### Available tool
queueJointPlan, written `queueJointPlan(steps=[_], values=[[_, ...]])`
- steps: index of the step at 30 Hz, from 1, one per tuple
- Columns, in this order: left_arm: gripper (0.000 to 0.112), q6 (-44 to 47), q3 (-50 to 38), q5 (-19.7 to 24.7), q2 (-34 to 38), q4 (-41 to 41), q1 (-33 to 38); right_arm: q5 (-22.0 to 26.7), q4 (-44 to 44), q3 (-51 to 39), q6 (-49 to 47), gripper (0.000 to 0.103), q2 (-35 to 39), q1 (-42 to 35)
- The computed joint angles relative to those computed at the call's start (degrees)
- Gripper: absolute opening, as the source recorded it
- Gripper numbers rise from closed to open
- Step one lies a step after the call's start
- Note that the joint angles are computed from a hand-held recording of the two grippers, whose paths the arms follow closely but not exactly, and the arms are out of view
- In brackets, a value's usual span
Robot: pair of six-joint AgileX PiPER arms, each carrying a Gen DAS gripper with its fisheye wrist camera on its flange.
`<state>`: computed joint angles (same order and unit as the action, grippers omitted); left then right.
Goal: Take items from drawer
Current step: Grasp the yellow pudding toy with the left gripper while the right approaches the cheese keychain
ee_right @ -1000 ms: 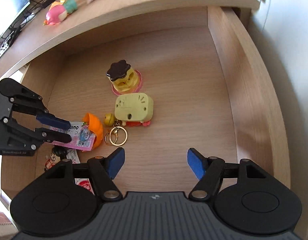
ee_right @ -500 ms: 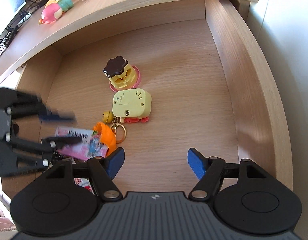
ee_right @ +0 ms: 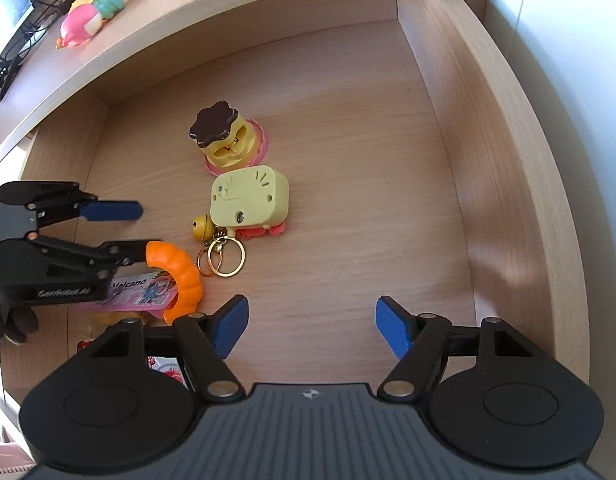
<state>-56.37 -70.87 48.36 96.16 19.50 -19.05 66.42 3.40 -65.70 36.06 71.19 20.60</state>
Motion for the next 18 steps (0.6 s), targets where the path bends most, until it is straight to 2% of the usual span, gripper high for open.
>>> queueJointPlan(steps=[2, 4, 5, 8, 10, 15, 18], values=[[0.062, 0.2, -2.6, 2.2, 2.1, 1.6, -0.7, -0.3, -1.1, 0.0, 0.5, 0.071, -0.1, 0.9], [0.060, 4.0, -2.6, 0.4, 2.1, 0.6, 0.1, -0.5, -2.5, -0.1, 1.3, 0.071, -0.2, 2.0], [0.058, 2.6, -2.0, -0.9, 1.3, 0.9, 0.4, -0.6, -3.3, -0.1, 1.7, 0.071, -0.4, 2.6], [0.057, -11.4, -1.2, -2.5, 0.2, 12.4, -1.3, -1.0, -4.3, 0.1, 2.1, 0.071, -0.7, 3.8], [0.057, -14.6, -3.5, -2.0, 2.1, 17.3, -1.3, -1.3, -3.7, 0.4, 1.4, 0.071, -0.8, 3.6], [0.057, -7.7, -13.8, -1.0, 10.7, 13.7, 2.1, -1.9, -1.8, 1.1, 0.7, 0.071, -1.3, 2.0], [0.058, -8.7, -15.1, -2.5, 12.9, 15.7, 2.6, -1.6, -4.9, 0.8, 3.5, 0.071, -1.4, 4.2]])
